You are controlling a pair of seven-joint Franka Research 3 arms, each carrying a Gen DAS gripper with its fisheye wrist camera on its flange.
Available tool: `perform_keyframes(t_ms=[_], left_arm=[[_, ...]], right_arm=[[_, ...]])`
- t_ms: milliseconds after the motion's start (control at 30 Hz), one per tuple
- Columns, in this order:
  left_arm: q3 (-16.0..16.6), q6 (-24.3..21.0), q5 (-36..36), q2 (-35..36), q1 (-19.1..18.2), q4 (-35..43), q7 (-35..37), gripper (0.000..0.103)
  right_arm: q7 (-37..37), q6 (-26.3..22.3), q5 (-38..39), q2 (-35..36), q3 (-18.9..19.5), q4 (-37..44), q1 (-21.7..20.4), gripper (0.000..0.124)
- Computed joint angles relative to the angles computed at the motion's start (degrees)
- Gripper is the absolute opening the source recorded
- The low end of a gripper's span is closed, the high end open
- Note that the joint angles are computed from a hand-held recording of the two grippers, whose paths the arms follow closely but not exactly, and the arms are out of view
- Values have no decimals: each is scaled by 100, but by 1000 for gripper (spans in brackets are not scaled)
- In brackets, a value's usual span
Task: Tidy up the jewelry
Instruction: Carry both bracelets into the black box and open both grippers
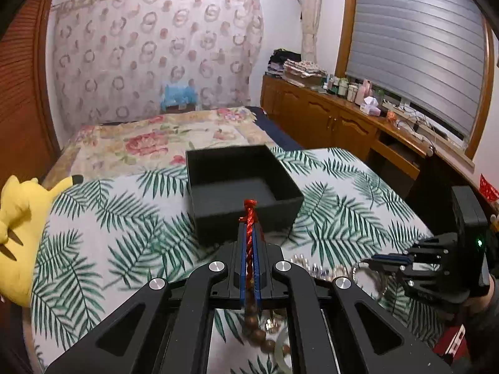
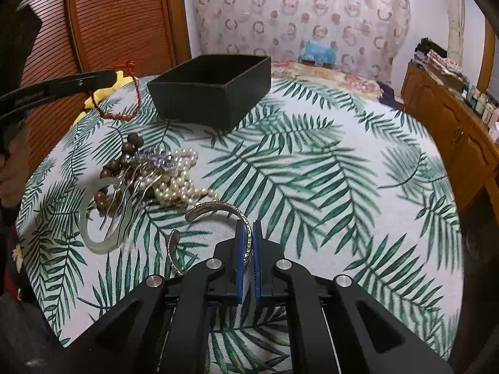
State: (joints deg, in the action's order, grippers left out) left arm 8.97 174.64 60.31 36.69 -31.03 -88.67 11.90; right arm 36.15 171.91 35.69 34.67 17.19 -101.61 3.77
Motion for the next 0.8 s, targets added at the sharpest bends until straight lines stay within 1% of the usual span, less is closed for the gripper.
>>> perform_keyframes(t_ms=[67,100,167,267,300,367,467,567,633,700,800], left_arm=[[-82,-46,-119,61,93,130,160,3],[-64,-64,-134,79,84,168,180,3],[-67,-111,-189,130,107,286,282,3],[-123,-143,-364,257,193,522,444,3],[-153,-162,-451,312,235,617,529,3],[-180,-220,-599,385,273,743,688,3],[-277,-390,-870,520,363,982,1035,3],[-269,-465,-1034,596,367,1100,1210,3],[-313,-545,-1172,673,408,1232,1386,3],[-379,-646,-1323,764,461,1377,1596,3],[-389,-772,-1471,870,465,1554,1798,3]], right_arm=[[-64,62,18,-12,60,55,-48,6],[-83,92,18,-19,74,87,-57,6],[-41,112,-35,-24,17,169,0,6],[105,141,-246,40,-174,414,195,6],[98,202,-302,73,-165,500,218,6],[39,252,-338,150,-29,647,148,6],[84,240,-420,311,13,947,184,6],[181,72,-532,577,-6,1462,283,6],[326,-25,-629,750,-134,1800,427,6],[564,-233,-769,1024,-316,2322,612,6],[925,-595,-975,1518,-523,3215,831,6]])
